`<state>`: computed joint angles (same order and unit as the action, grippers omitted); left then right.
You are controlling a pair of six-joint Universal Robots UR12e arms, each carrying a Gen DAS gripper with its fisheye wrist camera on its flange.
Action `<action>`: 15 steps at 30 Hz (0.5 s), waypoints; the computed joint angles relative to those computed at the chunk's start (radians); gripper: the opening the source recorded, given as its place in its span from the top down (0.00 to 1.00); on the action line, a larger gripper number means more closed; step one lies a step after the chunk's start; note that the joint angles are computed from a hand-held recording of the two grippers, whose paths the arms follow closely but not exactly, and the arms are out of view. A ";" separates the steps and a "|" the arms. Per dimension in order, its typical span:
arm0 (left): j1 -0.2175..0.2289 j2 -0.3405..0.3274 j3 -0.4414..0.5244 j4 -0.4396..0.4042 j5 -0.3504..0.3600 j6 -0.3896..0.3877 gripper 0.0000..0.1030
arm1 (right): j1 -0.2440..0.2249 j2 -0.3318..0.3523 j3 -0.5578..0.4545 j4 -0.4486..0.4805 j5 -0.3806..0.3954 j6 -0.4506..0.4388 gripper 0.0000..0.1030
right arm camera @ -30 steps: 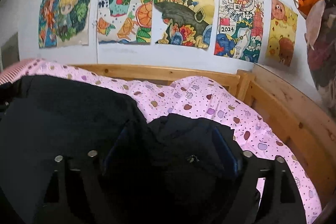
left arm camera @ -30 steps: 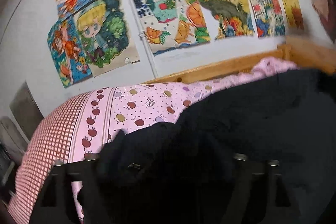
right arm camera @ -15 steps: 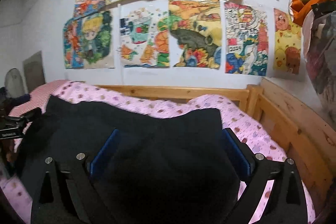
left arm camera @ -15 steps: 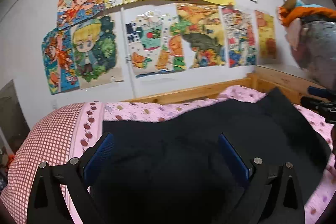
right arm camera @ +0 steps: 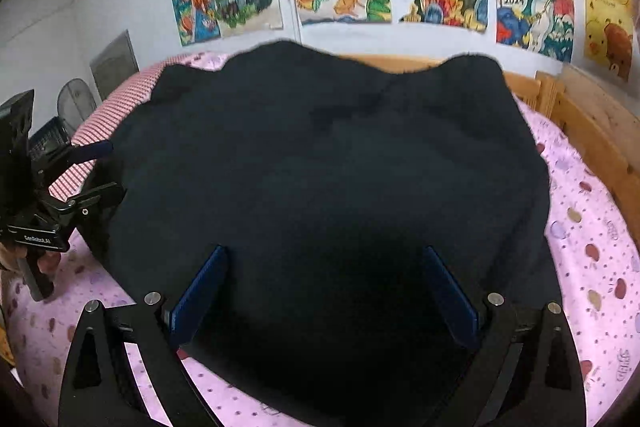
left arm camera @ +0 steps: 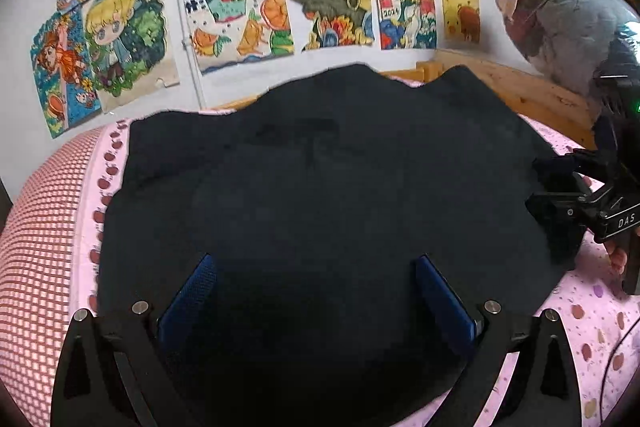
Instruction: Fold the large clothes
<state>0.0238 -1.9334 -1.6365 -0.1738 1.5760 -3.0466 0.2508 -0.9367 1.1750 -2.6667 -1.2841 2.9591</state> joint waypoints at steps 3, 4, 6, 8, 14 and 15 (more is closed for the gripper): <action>-0.003 -0.027 0.035 -0.015 0.027 -0.019 0.00 | -0.001 0.031 -0.043 0.011 0.013 0.023 0.05; -0.003 -0.034 0.044 -0.019 0.035 -0.023 0.00 | 0.000 0.041 -0.057 0.010 0.017 0.036 0.03; 0.001 -0.049 0.066 -0.020 0.040 -0.040 0.00 | -0.006 0.075 -0.109 0.018 0.048 0.099 0.02; 0.007 -0.060 0.083 -0.028 0.033 -0.055 0.00 | -0.003 0.102 -0.154 0.027 0.043 0.131 0.02; 0.019 -0.102 0.156 -0.066 0.082 -0.132 0.00 | 0.011 0.190 -0.309 0.086 0.004 0.170 0.02; 0.023 -0.111 0.173 -0.078 0.088 -0.152 0.00 | 0.013 0.200 -0.329 0.096 0.000 0.171 0.02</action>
<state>0.0467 -2.0441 -1.4639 -0.2515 1.6642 -3.1990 0.2633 -0.7367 0.8460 -2.5710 -1.2845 3.1300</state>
